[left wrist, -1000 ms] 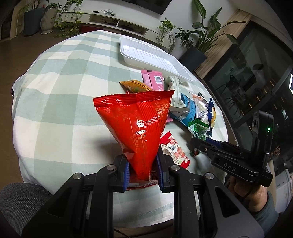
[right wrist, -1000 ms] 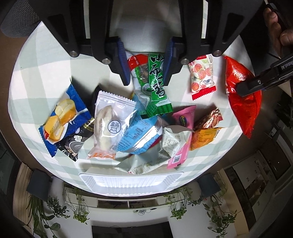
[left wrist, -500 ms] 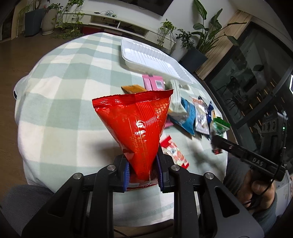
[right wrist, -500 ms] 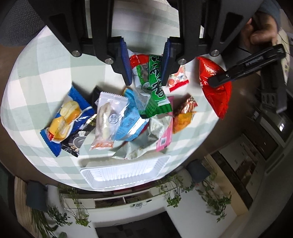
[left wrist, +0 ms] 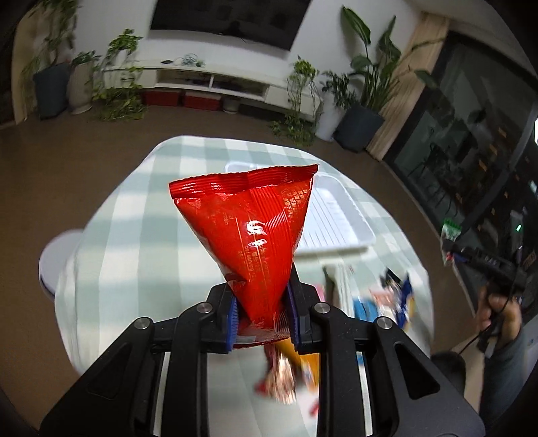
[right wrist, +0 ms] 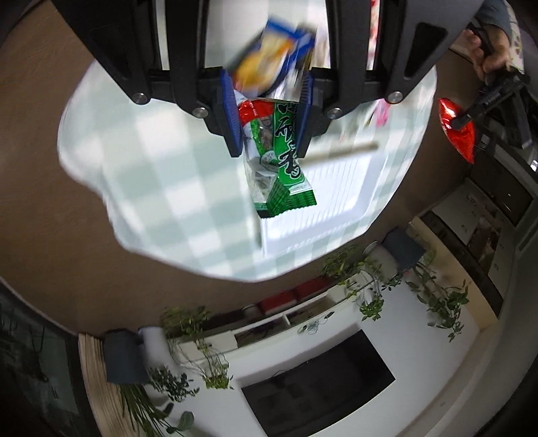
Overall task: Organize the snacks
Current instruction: 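Carry the red chip bag and green seaweed packet into the white tray, release both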
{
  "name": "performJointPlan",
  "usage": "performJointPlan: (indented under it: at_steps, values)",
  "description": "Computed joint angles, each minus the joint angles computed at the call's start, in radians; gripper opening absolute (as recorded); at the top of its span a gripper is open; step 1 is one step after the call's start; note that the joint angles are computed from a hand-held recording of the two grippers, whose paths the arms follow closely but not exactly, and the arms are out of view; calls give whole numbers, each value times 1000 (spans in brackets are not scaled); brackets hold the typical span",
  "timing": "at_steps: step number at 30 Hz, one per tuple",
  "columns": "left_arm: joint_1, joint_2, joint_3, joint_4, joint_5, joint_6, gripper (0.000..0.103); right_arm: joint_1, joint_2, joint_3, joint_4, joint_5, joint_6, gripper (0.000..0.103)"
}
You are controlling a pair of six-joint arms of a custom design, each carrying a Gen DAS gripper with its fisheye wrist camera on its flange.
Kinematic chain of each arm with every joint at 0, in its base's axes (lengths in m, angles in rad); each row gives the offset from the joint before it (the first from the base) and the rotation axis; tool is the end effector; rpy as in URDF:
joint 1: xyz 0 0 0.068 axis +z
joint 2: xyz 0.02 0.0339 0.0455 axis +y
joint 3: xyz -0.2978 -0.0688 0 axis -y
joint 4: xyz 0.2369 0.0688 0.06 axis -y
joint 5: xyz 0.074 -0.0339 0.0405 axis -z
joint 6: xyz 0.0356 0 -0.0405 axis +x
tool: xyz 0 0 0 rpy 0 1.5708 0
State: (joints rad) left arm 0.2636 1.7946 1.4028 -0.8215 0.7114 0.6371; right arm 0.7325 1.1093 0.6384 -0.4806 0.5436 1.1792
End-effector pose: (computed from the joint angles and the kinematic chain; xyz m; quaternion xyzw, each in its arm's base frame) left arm 0.3568 0.0722 0.2743 0.2321 0.8949 -0.2360 0.2992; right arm 0.1509 0.1109 0.2411 0.2830 0.8766 0.0922 0.3782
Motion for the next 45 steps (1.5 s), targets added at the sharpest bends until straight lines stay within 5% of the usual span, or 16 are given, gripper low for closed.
performJointPlan:
  at_steps: [6, 14, 29, 45]
  values:
    - [-214, 257, 338, -40, -150, -157, 21, -340, 310, 180, 201, -334, -414, 33]
    - [-365, 518, 630, -109, -331, -240, 21, -430, 693, 393, 239, -457, -516, 33]
    - [-427, 500, 421, 52, -491, -201, 23, -430, 801, 370, 265, -470, -486, 34]
    - [-428, 467, 353, 97, -508, -191, 29, -384, 803, 352, 298, -437, -429, 40]
